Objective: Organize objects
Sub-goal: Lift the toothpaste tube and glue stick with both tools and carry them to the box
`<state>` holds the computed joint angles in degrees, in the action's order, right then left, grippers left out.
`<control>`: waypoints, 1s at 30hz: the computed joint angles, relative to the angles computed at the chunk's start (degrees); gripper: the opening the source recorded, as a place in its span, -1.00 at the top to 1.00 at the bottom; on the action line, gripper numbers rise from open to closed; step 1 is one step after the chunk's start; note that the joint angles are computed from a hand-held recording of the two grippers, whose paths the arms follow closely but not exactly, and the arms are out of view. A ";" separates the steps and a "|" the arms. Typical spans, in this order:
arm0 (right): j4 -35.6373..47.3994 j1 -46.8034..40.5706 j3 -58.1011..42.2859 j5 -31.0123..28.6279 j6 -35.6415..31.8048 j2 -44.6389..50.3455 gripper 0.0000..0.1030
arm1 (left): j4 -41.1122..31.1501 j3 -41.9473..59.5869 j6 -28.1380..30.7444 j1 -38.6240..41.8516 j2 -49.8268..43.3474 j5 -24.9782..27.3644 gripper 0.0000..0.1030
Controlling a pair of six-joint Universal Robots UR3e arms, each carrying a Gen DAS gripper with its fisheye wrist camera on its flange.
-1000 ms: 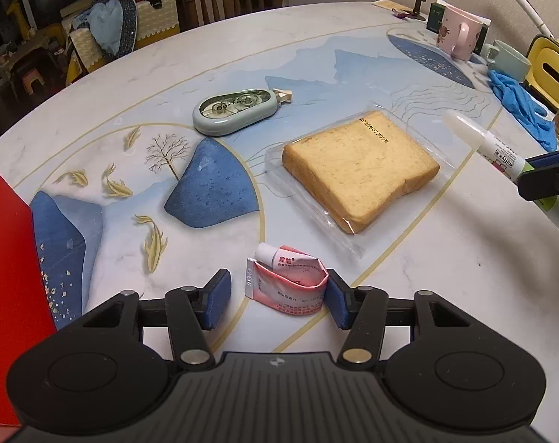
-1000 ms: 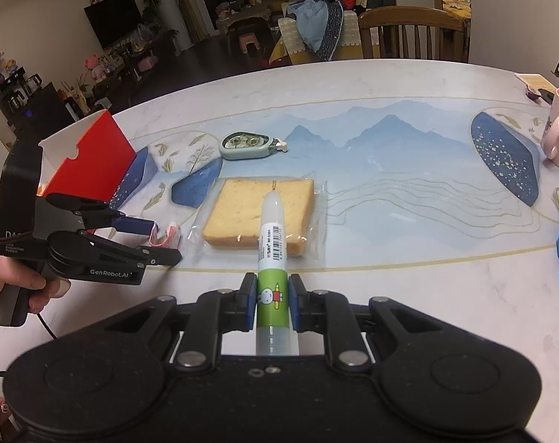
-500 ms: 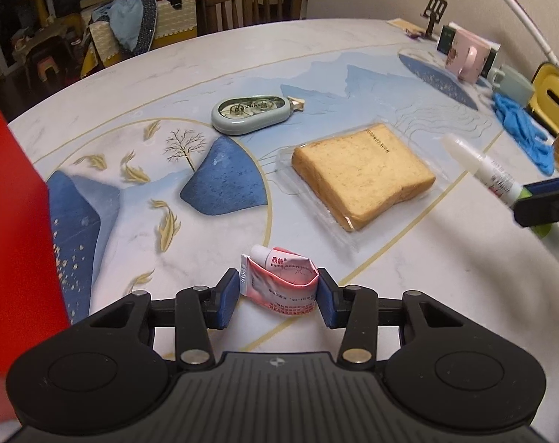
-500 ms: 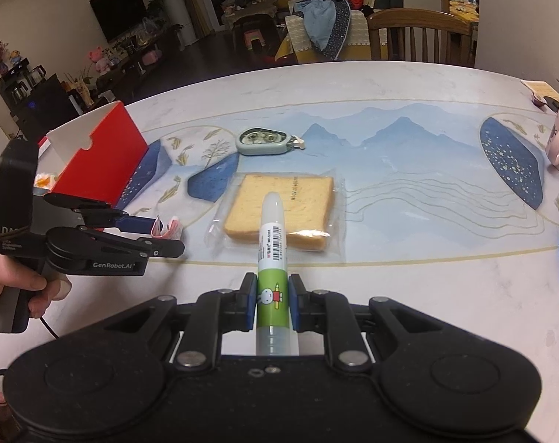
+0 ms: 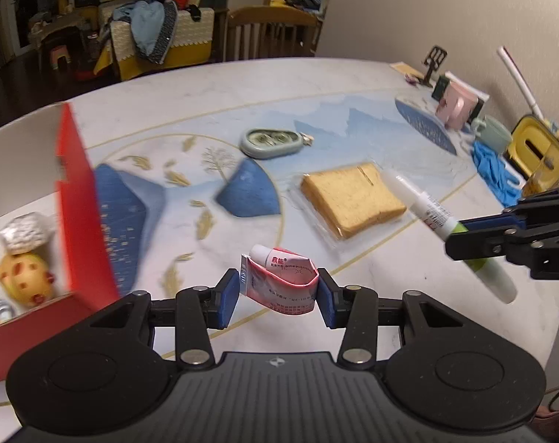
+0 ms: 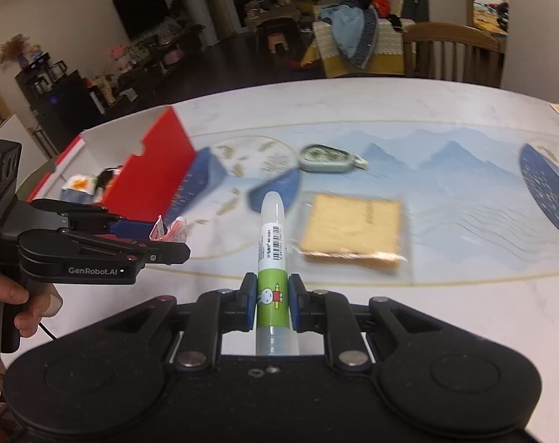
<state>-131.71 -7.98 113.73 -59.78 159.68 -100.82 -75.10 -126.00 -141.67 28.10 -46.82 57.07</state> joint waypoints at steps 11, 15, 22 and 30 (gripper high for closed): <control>-5.56 16.65 -11.97 -4.49 12.97 10.53 0.67 | -66.01 22.74 51.20 43.54 8.52 -8.63 0.17; -6.89 23.20 -19.36 -8.03 16.94 16.36 0.67 | -81.84 31.09 68.68 58.20 4.64 -5.93 0.17; -5.20 32.90 -36.33 -14.89 21.57 29.28 0.67 | -73.50 30.75 69.21 62.94 -3.39 -6.62 0.16; 4.76 39.77 -61.77 -18.75 23.67 45.76 0.67 | -56.09 29.78 62.22 60.48 -12.48 -10.86 0.17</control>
<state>-126.95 31.79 51.96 -78.53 183.35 -55.06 -131.19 -96.22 -79.45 88.58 -59.30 46.21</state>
